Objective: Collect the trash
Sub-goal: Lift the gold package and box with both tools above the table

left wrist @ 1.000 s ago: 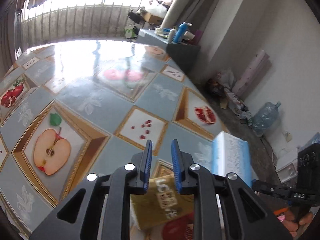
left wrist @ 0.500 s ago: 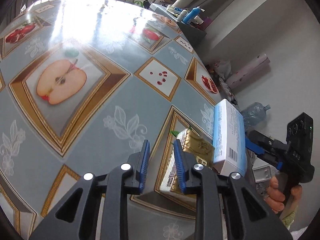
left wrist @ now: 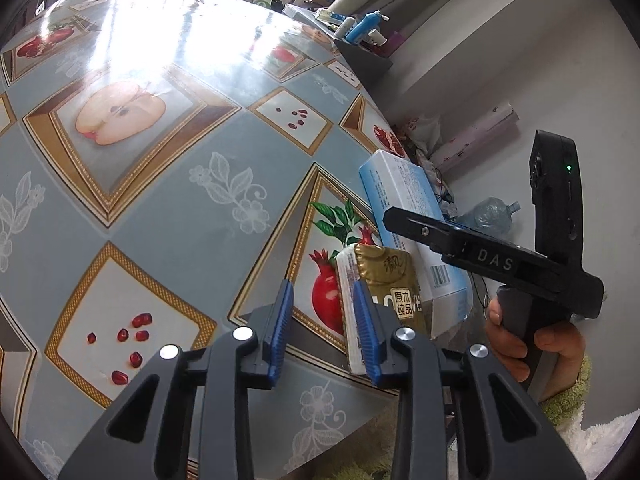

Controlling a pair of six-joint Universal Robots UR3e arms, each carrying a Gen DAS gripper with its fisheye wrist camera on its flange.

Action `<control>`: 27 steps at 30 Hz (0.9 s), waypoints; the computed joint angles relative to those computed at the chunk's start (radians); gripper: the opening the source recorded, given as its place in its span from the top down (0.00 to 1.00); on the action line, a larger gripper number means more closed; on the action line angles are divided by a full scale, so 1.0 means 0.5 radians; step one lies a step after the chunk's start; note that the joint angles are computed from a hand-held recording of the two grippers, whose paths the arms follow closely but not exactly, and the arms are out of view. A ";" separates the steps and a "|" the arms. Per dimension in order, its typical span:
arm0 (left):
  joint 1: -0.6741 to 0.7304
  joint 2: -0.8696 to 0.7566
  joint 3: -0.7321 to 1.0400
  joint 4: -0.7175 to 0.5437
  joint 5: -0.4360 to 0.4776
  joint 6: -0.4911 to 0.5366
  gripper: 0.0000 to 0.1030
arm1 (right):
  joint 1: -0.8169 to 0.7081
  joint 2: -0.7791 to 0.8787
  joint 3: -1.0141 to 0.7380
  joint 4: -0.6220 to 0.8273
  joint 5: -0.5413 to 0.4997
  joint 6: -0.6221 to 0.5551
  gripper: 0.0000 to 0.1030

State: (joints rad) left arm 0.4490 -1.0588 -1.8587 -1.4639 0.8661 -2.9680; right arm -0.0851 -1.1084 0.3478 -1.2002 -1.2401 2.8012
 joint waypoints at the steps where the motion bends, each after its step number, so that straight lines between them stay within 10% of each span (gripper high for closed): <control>1: 0.006 0.007 -0.003 -0.010 -0.007 0.005 0.71 | -0.024 -0.015 0.023 0.007 0.025 -0.018 0.28; 6: 0.005 0.037 -0.011 0.005 0.009 0.026 0.65 | -0.120 -0.177 0.255 -0.064 0.024 -0.164 0.28; 11: -0.115 0.023 0.006 0.196 0.102 -0.082 0.36 | -0.276 -0.320 0.347 0.027 0.135 -0.247 0.27; 27: -0.842 -0.455 0.245 0.713 0.714 -0.399 0.23 | -0.412 -0.643 0.895 -0.344 0.218 -0.305 0.25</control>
